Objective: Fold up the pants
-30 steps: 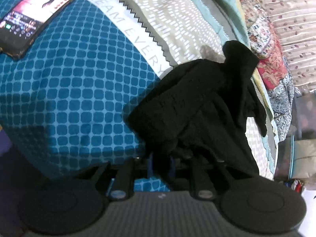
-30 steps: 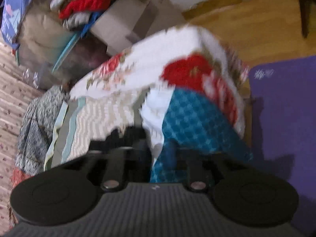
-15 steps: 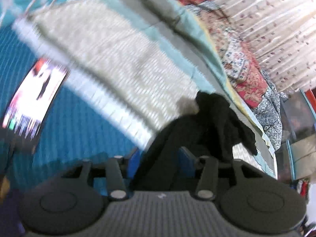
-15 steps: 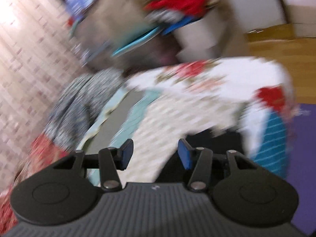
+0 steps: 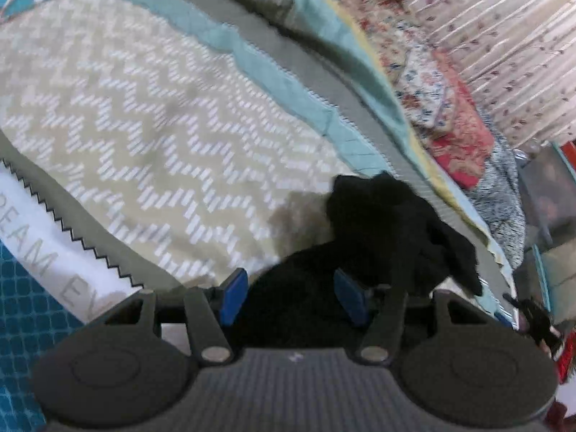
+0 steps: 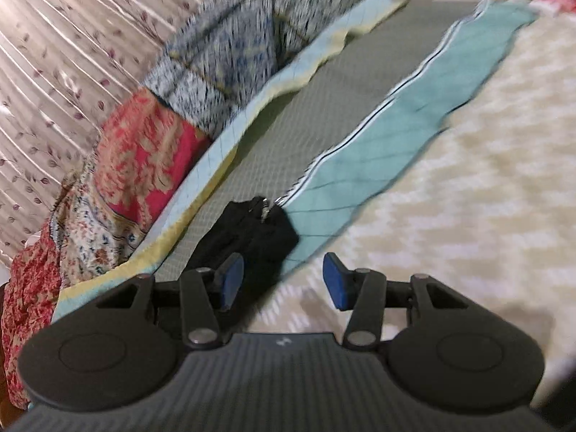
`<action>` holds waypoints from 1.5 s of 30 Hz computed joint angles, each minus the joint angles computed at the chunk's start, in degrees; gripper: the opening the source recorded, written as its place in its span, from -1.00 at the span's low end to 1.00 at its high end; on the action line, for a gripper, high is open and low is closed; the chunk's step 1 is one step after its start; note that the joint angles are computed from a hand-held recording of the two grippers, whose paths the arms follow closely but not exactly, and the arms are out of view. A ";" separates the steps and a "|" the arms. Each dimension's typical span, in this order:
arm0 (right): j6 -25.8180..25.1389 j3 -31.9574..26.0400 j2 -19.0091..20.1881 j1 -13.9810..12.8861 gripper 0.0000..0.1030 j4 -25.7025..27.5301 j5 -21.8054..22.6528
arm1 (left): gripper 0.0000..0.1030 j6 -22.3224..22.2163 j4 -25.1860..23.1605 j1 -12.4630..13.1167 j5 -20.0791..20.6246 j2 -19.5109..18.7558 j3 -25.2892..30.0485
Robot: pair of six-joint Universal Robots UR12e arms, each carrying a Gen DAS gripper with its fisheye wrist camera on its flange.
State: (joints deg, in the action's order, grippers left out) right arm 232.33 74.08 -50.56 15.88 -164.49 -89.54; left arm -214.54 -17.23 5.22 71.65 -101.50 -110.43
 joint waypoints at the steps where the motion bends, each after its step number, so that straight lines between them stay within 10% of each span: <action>1: -0.23 -1.14 0.84 0.02 0.00 0.62 0.16 | 0.05 -0.13 -0.37 0.10 0.40 -0.24 0.11; 4: -0.67 -5.75 4.00 0.21 -0.10 4.75 1.74 | 0.05 -0.85 -1.59 0.11 1.85 -0.85 0.54; 7: -4.48 -8.11 4.69 0.98 -0.62 8.63 -0.74 | 0.06 -0.13 -3.50 -0.29 2.18 -1.83 2.02; 11: -4.25 -2.95 0.65 -0.45 -0.72 -0.36 -6.21 | 0.06 2.99 -5.27 -1.49 2.80 -3.49 5.07; 17: -5.32 7.41 -8.56 -3.96 -0.72 -2.02 -25.78 | 0.11 7.64 -5.83 -3.28 4.63 -5.86 8.85; 23: 2.05 13.99 -14.88 -5.90 -0.25 13.68 -32.82 | 0.14 11.40 -8.18 -4.38 5.16 -7.21 11.38; 33: -1.73 11.19 -13.49 -4.69 -0.24 9.31 -27.38 | 0.66 30.40 -16.72 -6.74 7.13 -13.16 22.20; 35: -3.63 9.31 -12.24 -4.53 -0.20 9.64 -25.55 | 0.38 31.67 -17.72 -7.34 5.90 -14.68 23.73; 37: -5.15 6.77 -10.65 -4.21 -0.17 11.59 -24.43 | -0.59 33.66 -19.36 -8.08 4.83 -15.87 24.75; 41: -5.92 2.37 -7.49 -4.04 -0.16 15.76 -23.37 | -0.75 31.96 -12.08 -9.41 11.05 -15.39 22.41; 45: -2.97 0.23 -5.49 -4.71 -0.15 18.36 -20.40 | -0.76 17.83 1.80 -6.72 13.79 -12.80 17.46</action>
